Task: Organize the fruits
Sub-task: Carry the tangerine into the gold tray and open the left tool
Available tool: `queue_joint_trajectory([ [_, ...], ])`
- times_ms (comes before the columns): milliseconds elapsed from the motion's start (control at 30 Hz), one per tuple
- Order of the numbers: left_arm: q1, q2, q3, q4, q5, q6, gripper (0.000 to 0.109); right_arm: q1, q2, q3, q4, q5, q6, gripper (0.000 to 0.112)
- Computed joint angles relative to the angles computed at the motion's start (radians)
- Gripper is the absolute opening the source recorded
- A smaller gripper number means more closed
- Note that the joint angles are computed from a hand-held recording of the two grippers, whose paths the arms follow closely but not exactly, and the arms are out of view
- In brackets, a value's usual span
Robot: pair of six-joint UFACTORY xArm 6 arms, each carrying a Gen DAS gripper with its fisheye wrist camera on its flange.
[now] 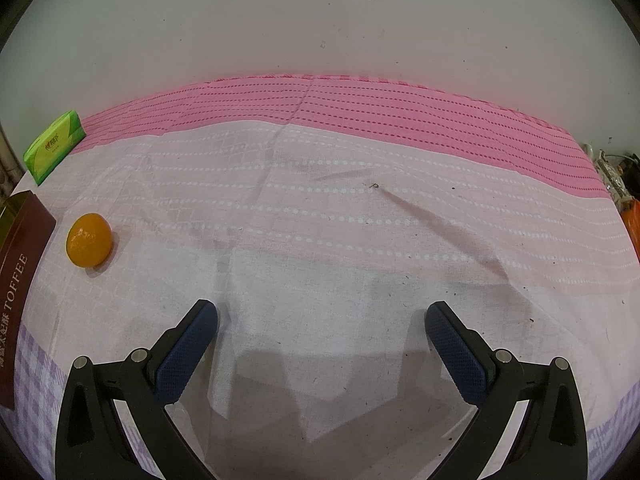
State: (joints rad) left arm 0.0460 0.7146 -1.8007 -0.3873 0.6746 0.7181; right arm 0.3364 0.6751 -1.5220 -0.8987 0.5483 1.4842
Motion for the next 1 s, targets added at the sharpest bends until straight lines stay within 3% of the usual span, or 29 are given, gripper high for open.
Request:
queue_joint_trajectory([
  [467,0.052,0.065,-0.099,0.089,0.044,-0.066,0.034,0.0,0.0,0.0,0.001,0.0,-0.001,0.103],
  [1000,0.065,0.075,-0.078,0.083,0.046,-0.076,0.034,0.001,0.001,-0.002,0.004,0.002,-0.002,0.103],
])
